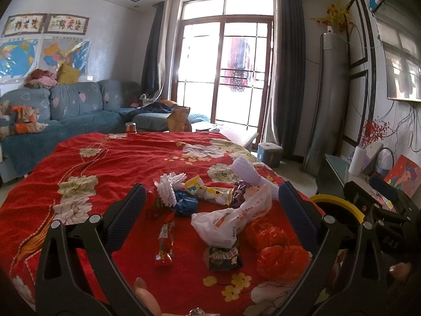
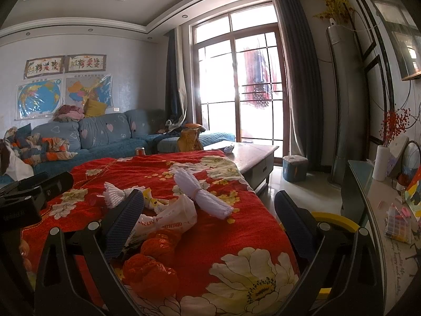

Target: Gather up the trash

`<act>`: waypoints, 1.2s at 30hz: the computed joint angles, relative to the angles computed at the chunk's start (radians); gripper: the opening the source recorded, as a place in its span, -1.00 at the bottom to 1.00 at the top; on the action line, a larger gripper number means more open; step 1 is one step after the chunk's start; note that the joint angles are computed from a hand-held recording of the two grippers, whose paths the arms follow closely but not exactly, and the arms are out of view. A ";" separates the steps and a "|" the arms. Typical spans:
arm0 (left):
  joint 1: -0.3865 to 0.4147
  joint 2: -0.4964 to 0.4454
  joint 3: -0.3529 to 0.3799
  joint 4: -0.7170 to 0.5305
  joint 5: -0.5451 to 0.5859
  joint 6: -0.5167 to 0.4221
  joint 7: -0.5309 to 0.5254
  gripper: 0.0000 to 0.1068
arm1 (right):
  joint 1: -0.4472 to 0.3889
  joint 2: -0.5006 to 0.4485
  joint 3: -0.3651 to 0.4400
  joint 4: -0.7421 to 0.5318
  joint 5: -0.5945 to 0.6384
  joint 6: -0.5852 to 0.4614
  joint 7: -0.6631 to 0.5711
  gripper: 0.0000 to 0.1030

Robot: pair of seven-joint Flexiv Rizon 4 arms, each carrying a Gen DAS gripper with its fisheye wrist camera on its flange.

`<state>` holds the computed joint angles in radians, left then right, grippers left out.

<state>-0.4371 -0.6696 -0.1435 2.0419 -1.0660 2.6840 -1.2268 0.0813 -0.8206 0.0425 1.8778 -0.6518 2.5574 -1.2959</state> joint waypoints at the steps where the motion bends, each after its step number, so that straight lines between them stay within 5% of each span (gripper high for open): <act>1: 0.000 0.002 0.000 0.003 0.002 0.000 -0.002 0.73 | 0.000 0.000 0.000 0.000 0.001 0.000 -0.001 0.88; 17: 0.015 0.002 0.003 0.028 0.012 -0.018 -0.040 0.73 | -0.004 -0.008 0.002 -0.002 -0.039 -0.005 0.005 0.88; 28: 0.053 0.052 0.034 0.098 -0.018 -0.084 -0.116 0.73 | -0.045 0.007 0.002 -0.029 -0.330 -0.097 0.113 0.88; 36: 0.078 0.057 0.045 0.105 -0.084 -0.174 -0.072 0.73 | -0.050 -0.016 -0.035 -0.125 -0.581 -0.162 0.287 0.88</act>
<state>-0.3587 -0.6122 -0.0981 2.1470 -1.1497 2.5096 -1.2991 0.0311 -0.8363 0.0080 1.7528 -1.2333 2.3959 -1.0090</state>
